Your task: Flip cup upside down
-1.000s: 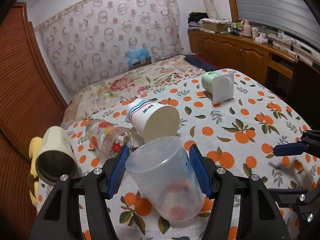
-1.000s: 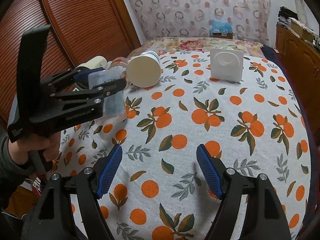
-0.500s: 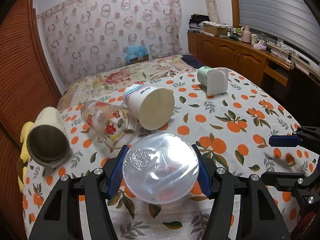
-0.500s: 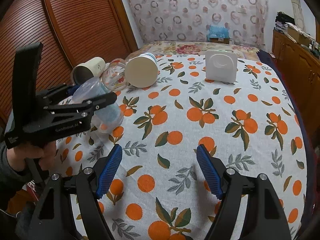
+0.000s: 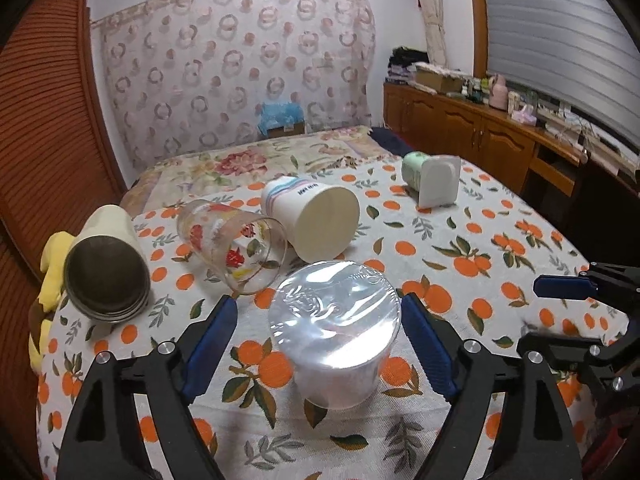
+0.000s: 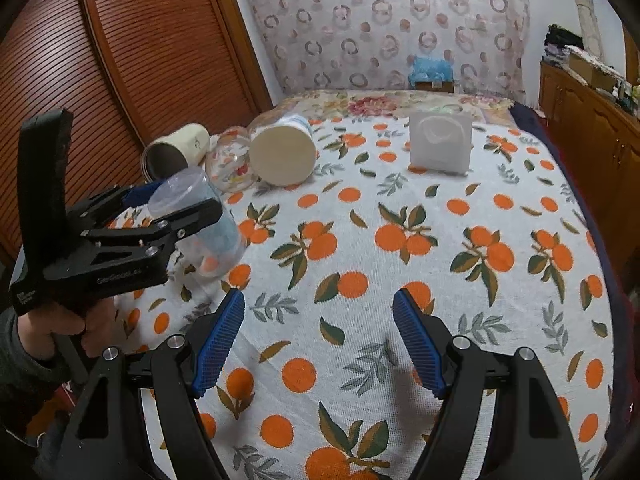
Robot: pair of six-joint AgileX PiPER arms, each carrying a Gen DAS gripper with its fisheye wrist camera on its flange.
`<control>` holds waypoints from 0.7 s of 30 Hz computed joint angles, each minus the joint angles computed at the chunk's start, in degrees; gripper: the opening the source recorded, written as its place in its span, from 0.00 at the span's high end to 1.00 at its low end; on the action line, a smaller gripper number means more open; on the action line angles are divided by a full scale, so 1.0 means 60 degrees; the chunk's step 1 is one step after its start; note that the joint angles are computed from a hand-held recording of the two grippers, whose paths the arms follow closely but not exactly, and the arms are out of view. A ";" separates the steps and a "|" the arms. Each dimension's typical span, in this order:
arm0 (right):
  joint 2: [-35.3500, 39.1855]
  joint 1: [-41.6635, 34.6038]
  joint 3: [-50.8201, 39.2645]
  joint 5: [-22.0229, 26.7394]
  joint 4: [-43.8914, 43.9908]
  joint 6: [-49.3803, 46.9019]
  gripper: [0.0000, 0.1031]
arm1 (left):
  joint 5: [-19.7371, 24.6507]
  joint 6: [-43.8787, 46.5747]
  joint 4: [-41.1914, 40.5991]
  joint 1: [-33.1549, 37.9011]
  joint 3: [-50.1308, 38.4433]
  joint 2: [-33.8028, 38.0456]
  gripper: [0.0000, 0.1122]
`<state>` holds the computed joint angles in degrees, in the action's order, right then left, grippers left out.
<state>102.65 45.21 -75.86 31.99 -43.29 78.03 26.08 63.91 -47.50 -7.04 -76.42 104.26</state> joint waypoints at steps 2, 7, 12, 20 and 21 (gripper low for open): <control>-0.0113 0.0213 0.0051 0.0291 -0.0814 0.0833 0.24 | -0.0018 0.0467 -0.0571 0.0146 0.0237 -0.0222 0.24; -0.0285 0.1030 0.0006 0.1538 -0.2827 0.2750 0.23 | 0.0018 0.1602 -0.2034 0.0646 0.0953 -0.0958 0.18; -0.0076 0.2126 -0.0343 0.3356 -0.4407 0.4123 0.07 | 0.0117 0.2407 -0.2881 0.1267 0.1741 -0.1832 0.15; 0.0189 0.2850 -0.0640 0.4418 -0.5012 0.5006 0.02 | 0.0011 0.3134 -0.3342 0.2053 0.2767 -0.2926 0.15; 0.0203 0.2892 -0.0636 0.4455 -0.5034 0.5086 0.02 | 0.0017 0.3361 -0.3550 0.2159 0.2939 -0.3072 0.15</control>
<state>103.87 62.57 -79.68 58.72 -73.49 108.55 26.18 84.08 -68.80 5.91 -58.79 85.82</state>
